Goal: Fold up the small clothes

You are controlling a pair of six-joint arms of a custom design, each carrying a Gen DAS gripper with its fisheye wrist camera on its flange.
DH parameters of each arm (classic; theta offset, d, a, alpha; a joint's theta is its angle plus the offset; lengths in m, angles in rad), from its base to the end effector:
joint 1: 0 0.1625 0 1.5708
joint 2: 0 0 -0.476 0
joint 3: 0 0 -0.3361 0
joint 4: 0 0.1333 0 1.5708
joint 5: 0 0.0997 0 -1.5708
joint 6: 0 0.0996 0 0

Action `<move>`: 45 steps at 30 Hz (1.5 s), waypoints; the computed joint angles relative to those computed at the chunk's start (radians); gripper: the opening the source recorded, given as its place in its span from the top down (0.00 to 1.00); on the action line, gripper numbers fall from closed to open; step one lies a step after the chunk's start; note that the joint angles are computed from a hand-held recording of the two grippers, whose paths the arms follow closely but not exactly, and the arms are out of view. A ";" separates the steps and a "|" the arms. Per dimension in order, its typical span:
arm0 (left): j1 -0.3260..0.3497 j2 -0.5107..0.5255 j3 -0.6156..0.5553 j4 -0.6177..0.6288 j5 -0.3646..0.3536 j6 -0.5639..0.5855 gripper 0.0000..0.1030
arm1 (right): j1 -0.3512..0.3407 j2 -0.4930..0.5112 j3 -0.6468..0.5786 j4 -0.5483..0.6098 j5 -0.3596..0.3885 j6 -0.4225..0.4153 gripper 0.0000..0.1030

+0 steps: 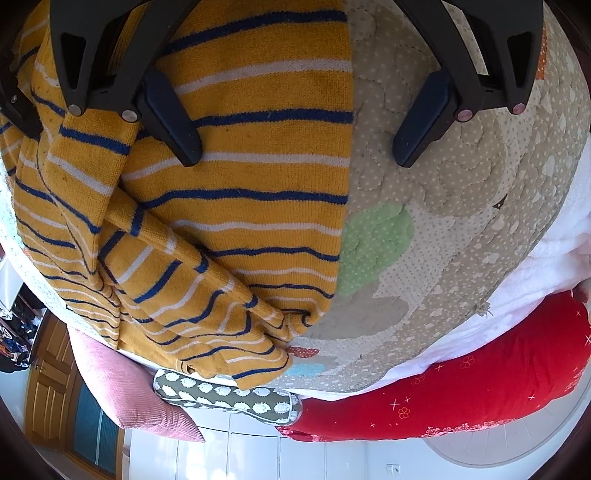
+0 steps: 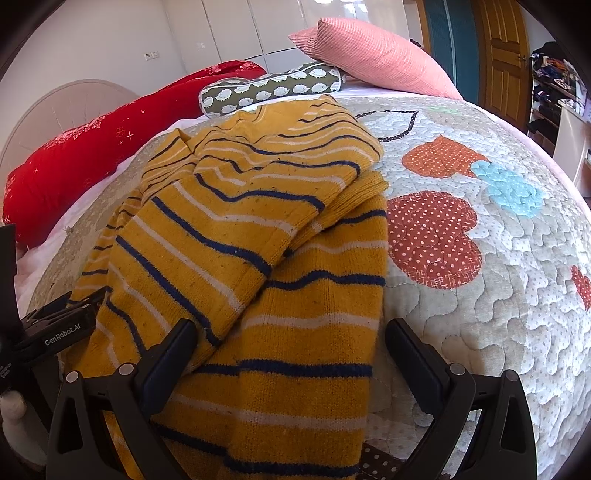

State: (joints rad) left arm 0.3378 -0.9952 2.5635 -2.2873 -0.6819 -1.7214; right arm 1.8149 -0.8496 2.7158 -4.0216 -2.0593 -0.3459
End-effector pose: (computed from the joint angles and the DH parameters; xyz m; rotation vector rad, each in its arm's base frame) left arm -0.1928 -0.2910 0.1093 -0.0666 2.1191 -0.8947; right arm 0.1681 -0.3169 0.1801 0.5553 -2.4815 0.7299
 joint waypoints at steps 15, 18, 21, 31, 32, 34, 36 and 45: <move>0.000 -0.003 -0.018 0.058 0.006 -0.025 0.00 | 0.016 0.033 0.039 -0.097 -0.011 -0.049 0.01; 0.002 -0.018 -0.048 0.123 -0.013 -0.046 0.02 | 0.056 -0.001 0.029 -0.057 -0.059 -0.063 0.07; -0.043 -0.068 -0.057 0.165 -0.047 -0.072 0.17 | 0.119 -0.023 0.024 -0.085 -0.116 -0.132 0.15; -0.207 -0.336 -0.073 0.518 -0.117 -0.355 0.17 | 0.248 -0.101 -0.105 0.403 0.052 -0.140 0.16; -0.226 -0.361 -0.069 0.547 -0.133 -0.386 0.17 | 0.260 -0.072 -0.107 0.409 0.061 -0.151 0.17; -0.264 -0.396 -0.059 0.588 -0.160 -0.433 0.17 | 0.280 -0.011 -0.109 0.409 0.047 -0.155 0.23; -0.300 -0.406 -0.056 0.629 -0.183 -0.469 0.17 | 0.289 0.038 -0.109 0.396 0.011 -0.141 0.57; -0.326 -0.402 -0.019 0.551 -0.196 -0.462 0.17 | 0.170 -0.265 -0.103 0.473 0.093 0.039 0.87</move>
State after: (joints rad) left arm 0.0121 -1.3970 2.5443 -1.7367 -0.8778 -2.1831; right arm 1.9850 -1.1147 2.6129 -3.5482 -1.9660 -0.3070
